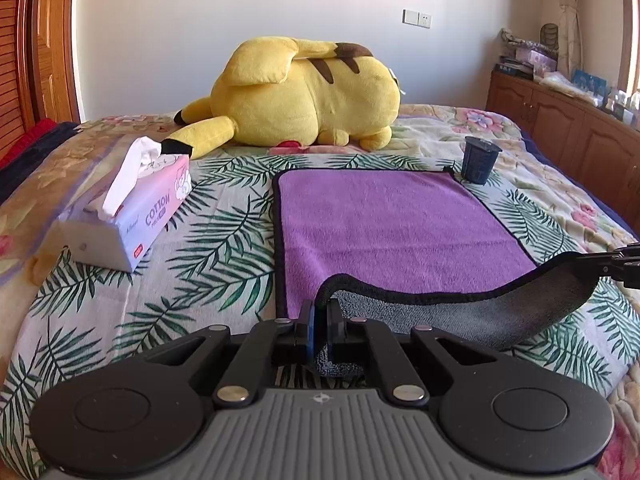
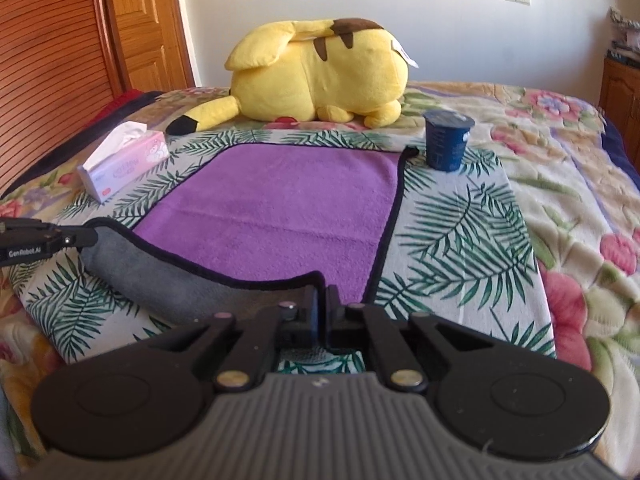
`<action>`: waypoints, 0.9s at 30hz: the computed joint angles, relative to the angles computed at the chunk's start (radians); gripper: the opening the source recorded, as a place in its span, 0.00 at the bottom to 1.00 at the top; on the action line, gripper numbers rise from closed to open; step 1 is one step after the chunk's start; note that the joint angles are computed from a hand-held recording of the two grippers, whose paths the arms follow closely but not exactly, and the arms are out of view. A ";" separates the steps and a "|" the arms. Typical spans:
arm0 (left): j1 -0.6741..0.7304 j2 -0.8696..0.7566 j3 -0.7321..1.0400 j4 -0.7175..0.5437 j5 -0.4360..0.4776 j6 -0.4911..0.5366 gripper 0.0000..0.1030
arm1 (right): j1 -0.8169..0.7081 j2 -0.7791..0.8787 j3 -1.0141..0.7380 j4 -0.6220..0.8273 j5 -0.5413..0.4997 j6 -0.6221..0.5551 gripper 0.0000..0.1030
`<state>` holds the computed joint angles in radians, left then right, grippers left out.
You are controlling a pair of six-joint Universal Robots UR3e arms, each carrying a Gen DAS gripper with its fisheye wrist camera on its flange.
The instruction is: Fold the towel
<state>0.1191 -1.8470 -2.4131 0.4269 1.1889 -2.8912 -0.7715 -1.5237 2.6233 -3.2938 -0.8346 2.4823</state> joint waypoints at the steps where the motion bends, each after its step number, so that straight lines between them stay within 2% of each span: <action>1: 0.001 0.006 0.004 -0.005 -0.004 -0.002 0.00 | 0.004 0.001 -0.004 -0.006 0.000 0.001 0.04; 8: 0.004 0.059 0.018 -0.024 -0.027 -0.012 0.00 | 0.002 0.007 -0.023 -0.049 0.033 0.031 0.04; 15: -0.017 0.040 0.073 0.010 -0.010 -0.045 0.00 | 0.029 0.070 -0.076 -0.142 0.036 0.081 0.04; 27: -0.001 -0.017 0.209 -0.051 -0.043 -0.044 0.00 | 0.088 0.182 -0.218 -0.228 0.001 0.143 0.04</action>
